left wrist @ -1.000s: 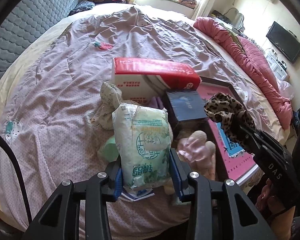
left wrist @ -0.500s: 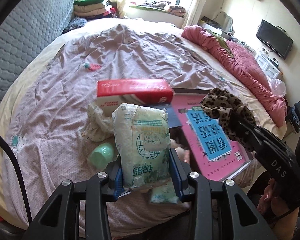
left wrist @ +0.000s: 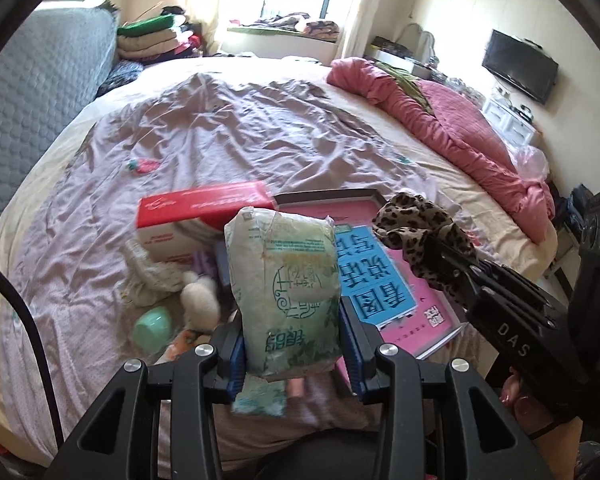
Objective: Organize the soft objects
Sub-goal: 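Carry the pad pack with the left tool over the pink tray while the right tool carries the scrunchie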
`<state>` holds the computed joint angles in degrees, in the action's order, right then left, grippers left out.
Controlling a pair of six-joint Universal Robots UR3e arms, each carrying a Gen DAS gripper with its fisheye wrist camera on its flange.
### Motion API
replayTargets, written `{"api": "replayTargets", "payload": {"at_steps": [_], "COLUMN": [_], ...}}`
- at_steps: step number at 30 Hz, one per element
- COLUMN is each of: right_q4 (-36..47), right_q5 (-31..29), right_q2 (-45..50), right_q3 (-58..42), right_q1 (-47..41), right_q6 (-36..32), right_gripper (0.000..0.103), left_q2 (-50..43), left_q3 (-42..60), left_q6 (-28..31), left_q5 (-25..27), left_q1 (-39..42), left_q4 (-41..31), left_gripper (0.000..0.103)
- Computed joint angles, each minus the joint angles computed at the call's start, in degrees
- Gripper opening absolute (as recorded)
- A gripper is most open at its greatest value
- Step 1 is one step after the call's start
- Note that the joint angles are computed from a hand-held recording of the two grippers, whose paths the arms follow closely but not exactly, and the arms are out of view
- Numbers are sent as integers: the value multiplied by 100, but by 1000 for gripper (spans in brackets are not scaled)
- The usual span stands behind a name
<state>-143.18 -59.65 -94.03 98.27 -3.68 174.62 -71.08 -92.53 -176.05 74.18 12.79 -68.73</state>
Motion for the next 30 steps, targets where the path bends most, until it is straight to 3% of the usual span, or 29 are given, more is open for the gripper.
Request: {"api": "replayTargets", "payload": {"at_steps": [14, 30], "right_q4": [3, -154], "right_q5": [62, 39], "right_q2": [-374, 223], "right_q3": [668, 977], "right_q1": [-1195, -1419], "right_q6": [-424, -713], "right_gripper": [15, 15], "left_q2": [-1440, -2744], "left_q3": [631, 1003], "left_q6": [-618, -820], "left_q5": [799, 973], "left_q1": [-1637, -2155], "left_q4": [641, 837], "left_gripper": [40, 40]}}
